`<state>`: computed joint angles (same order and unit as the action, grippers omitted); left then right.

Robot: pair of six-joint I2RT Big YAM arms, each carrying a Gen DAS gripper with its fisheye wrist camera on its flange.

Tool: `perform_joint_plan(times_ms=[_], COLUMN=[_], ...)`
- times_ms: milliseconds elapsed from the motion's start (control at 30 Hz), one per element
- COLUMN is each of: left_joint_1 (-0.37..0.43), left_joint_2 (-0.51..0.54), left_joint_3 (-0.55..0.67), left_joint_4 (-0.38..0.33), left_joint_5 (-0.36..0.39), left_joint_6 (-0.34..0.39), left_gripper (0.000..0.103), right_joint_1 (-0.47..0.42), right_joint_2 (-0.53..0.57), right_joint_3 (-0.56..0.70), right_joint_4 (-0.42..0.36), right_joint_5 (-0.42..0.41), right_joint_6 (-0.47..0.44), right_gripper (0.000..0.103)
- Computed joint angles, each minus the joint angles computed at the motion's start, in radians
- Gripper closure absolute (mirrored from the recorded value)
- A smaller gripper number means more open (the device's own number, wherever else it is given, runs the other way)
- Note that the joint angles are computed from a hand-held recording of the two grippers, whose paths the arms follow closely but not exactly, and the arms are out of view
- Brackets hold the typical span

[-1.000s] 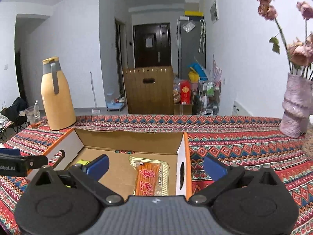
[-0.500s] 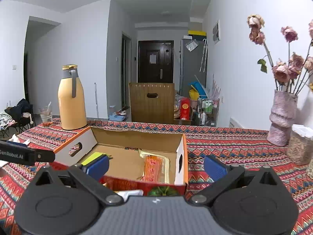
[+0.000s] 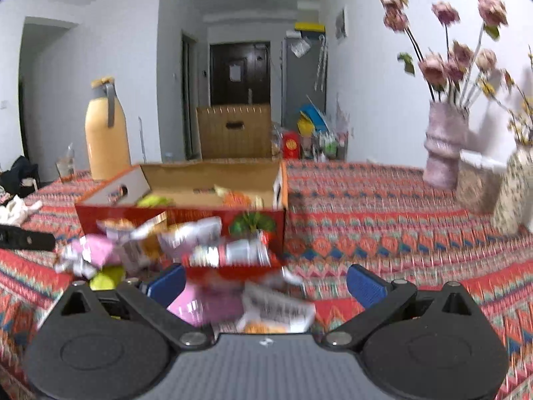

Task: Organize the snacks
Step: 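Withdraw both open tools from the box back to the snack pile, then grasp the white oat-crisp bag with the right tool while the left tool grasps a white packet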

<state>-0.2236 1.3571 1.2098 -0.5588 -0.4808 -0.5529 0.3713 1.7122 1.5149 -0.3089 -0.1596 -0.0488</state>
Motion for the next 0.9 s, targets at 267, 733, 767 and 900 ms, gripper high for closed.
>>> perform_joint_plan(times_ms=[267,733,767,900], left_joint_1=[-0.011,-0.003,-0.003,0.0], left_joint_2=[0.015,0.028,0.028,0.029], left_joint_3=[-0.027,-0.041,-0.041,-0.041], left_joint_4=[0.021,0.055,0.056,0.057], left_joint_5=[-0.006,0.035,0.037,0.049], left_joint_6=[0.02,0.012,0.011,0.007], left_gripper=[0.0,0.0,0.0,0.0], right_joint_1=[-0.003,-0.004,-0.005,-0.016], right_joint_2=[0.007,0.084,0.089,0.099], right_joint_3=[-0.041,0.054,0.06,0.075], right_joint_4=[0.019,-0.102,-0.109,-0.128], right_joint_5=[0.018,0.019,0.018,-0.02], right_joint_6=[0.04,0.127,0.134,0.166], right_gripper=[0.0,0.021,0.026,0.055])
